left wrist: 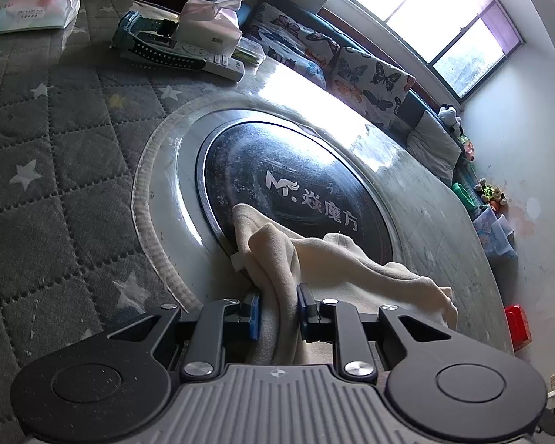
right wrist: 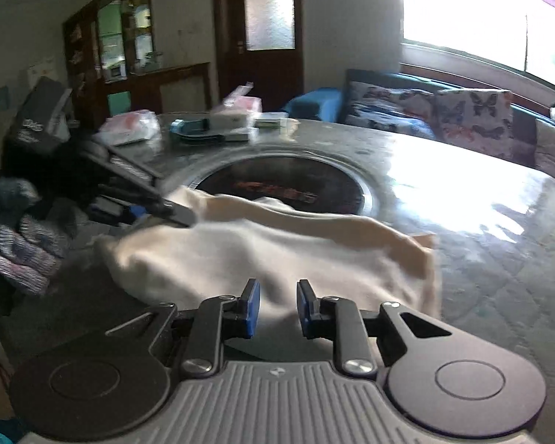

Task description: Fold clothes

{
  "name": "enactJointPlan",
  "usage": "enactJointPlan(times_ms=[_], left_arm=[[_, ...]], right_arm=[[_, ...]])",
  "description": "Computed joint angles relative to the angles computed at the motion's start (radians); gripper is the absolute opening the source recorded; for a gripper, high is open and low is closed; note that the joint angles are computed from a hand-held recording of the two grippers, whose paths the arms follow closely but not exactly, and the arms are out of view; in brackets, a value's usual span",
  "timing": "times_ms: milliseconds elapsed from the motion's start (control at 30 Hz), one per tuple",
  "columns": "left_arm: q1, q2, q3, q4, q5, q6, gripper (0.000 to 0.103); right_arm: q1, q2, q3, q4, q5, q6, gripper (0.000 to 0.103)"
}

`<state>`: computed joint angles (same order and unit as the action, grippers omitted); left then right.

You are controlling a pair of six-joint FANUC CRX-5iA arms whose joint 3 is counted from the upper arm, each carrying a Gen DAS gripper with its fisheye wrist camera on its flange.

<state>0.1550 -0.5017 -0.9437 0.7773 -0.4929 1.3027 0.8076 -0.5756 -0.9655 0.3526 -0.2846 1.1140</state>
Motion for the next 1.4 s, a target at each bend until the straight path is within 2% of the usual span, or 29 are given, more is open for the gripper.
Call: enactJointPlan(times_ms=[67, 333, 467, 633, 700, 767, 967, 1033, 1133, 1200, 1267, 1300, 1333, 1367, 1400], left_arm=[[-0.001, -0.001, -0.002, 0.005, 0.001, -0.004, 0.022], [-0.001, 0.0, 0.001, -0.003, 0.0, -0.004, 0.022], [-0.004, 0.0, 0.002, -0.01, 0.004, -0.003, 0.022], [-0.002, 0.001, 0.006, -0.016, 0.0, -0.005, 0.022], [-0.003, 0.001, 0.007, -0.021, -0.001, -0.001, 0.022], [-0.003, 0.001, 0.008, -0.025, -0.001, 0.002, 0.022], [-0.004, 0.0, 0.013, -0.041, -0.005, 0.011, 0.023], [-0.004, -0.001, 0.015, -0.048, -0.007, 0.015, 0.023], [-0.003, -0.003, 0.015, -0.046, -0.01, 0.014, 0.023], [-0.003, -0.002, 0.017, -0.048, -0.012, 0.013, 0.023], [-0.003, 0.0, 0.019, -0.055, -0.012, 0.012, 0.023], [-0.005, 0.0, 0.02, -0.061, -0.011, 0.013, 0.023], [-0.006, -0.001, 0.022, -0.068, -0.01, 0.015, 0.023], [-0.007, 0.0, 0.023, -0.072, -0.009, 0.017, 0.023], [-0.007, 0.0, 0.025, -0.076, -0.01, 0.019, 0.023]], right_arm=[[-0.016, 0.01, 0.004, -0.015, -0.019, 0.008, 0.021], [-0.081, 0.073, 0.127, -0.256, -0.057, 0.275, 0.021], [-0.145, 0.179, 0.198, -0.276, -0.034, 0.299, 0.021], [-0.203, 0.299, 0.313, -0.408, -0.043, 0.434, 0.021], [-0.21, 0.34, 0.342, -0.426, -0.045, 0.453, 0.021], [-0.197, 0.371, 0.322, -0.325, 0.001, 0.357, 0.02], [-0.179, 0.381, 0.276, -0.168, 0.073, 0.177, 0.02], [-0.177, 0.395, 0.281, -0.155, 0.061, 0.176, 0.02], [-0.189, 0.386, 0.299, -0.238, 0.048, 0.267, 0.022], [-0.2, 0.364, 0.284, -0.229, 0.055, 0.248, 0.022], [-0.21, 0.345, 0.247, -0.143, 0.077, 0.158, 0.026], [-0.219, 0.338, 0.223, -0.077, 0.092, 0.09, 0.035], [-0.234, 0.332, 0.189, 0.024, 0.115, -0.011, 0.04], [-0.252, 0.326, 0.164, 0.101, 0.13, -0.087, 0.04], [-0.264, 0.324, 0.155, 0.126, 0.133, -0.118, 0.041]])
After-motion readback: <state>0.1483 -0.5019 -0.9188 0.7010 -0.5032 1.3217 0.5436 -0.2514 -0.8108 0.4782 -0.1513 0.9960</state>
